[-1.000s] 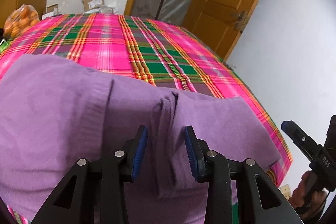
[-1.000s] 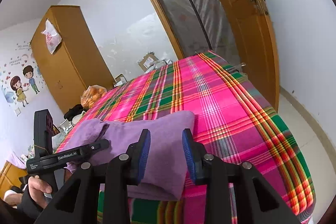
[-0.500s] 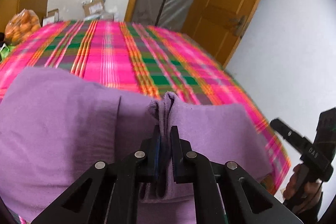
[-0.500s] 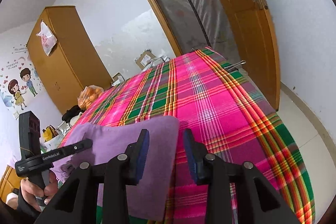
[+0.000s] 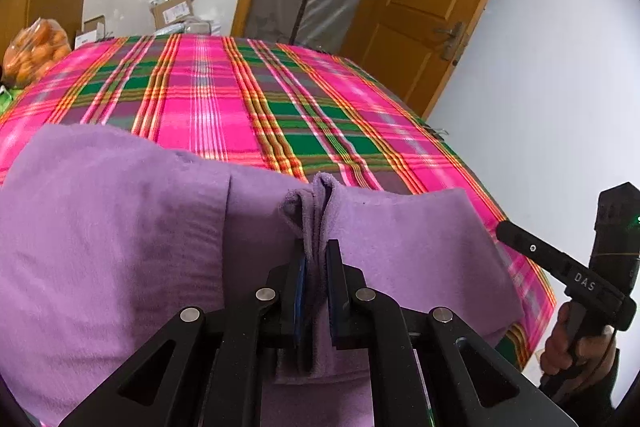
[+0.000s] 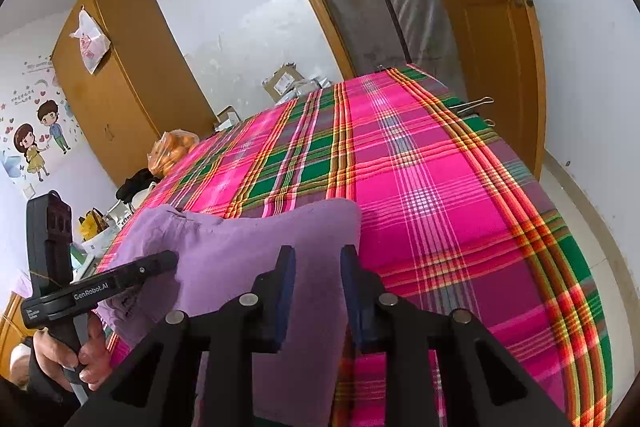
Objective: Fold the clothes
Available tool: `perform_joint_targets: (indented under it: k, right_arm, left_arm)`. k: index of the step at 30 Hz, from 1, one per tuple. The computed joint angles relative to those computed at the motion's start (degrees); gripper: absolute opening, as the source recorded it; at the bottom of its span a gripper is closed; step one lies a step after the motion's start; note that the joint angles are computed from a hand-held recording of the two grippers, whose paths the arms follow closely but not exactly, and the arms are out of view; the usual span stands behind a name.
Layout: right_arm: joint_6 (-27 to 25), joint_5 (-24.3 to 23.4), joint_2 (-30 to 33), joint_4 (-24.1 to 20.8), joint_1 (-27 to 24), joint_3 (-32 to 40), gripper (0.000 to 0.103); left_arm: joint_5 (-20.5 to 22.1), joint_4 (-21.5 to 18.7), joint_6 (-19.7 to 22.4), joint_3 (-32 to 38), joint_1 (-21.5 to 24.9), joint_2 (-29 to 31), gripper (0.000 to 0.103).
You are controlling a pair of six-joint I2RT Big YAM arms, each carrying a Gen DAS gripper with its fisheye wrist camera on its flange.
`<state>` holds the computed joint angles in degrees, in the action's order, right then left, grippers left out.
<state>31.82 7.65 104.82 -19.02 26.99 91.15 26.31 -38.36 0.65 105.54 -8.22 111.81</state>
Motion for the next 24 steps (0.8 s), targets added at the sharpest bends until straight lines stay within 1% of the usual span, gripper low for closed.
perform_joint_targets:
  k: [2,7,9,10,12,13,14,16,18,21,22,24]
  right_arm:
    - [0.3,-0.2,0.1,-0.1,-0.1,0.2,0.025]
    - [1.0,-0.7,0.6,-0.7,-0.5,0.7,0.025]
    - [1.5,-0.9,0.9,-1.1,-0.7,1.0,0.025]
    - [1.5,-0.6,0.8,-1.0,-0.7,1.0,0.025]
    - [1.4,-0.3,0.7,-0.6,-0.9,1.0,0.025]
    - [1.3,-0.2,0.7,-0.6,-1.0,1.2,0.024]
    - [1.3,-0.1,0.8,-0.8,-1.0,1.6,0.02]
    - [1.3,0.2,1.5,-1.9,-1.2,2.9,0.015]
    - [1.4,0.3,2.4,-3.6,-1.4,4.6,0.014]
    - [1.4,-0.1,3.5,-4.5,-1.6,6.3,0.014]
    - [1.3,-0.2,3.8,-4.7,-1.7,6.8,0.014]
    - [1.4,-0.2,4.3,-5.3,-1.8,7.6,0.014]
  left_arm:
    - [-0.5,0.8,0.1,-0.2,0.0,-0.2,0.009]
    - [-0.7,-4.6,2.5,3.1,-0.2,1.8,0.01]
    - [-0.3,-5.3,1.7,3.0,0.4,1.5,0.013]
    - [-0.2,-3.9,0.2,1.9,0.8,0.5,0.014]
    - [-1.1,0.4,-2.4,-0.9,1.5,-1.7,0.014]
    - [-0.7,1.1,-2.8,-0.9,1.5,-1.9,0.014]
    - [-0.3,1.8,-3.1,-0.9,1.4,-2.2,0.014]
    - [0.5,3.2,-3.9,-1.0,1.2,-2.6,0.014]
    - [1.2,4.6,-4.7,-1.0,1.1,-3.0,0.014]
    - [0.7,1.6,-2.7,3.3,-1.0,0.2,0.014]
    - [-0.4,0.1,-2.2,5.1,-1.5,1.5,0.014]
    - [-3.5,-4.8,-2.2,9.9,-2.3,4.9,0.014]
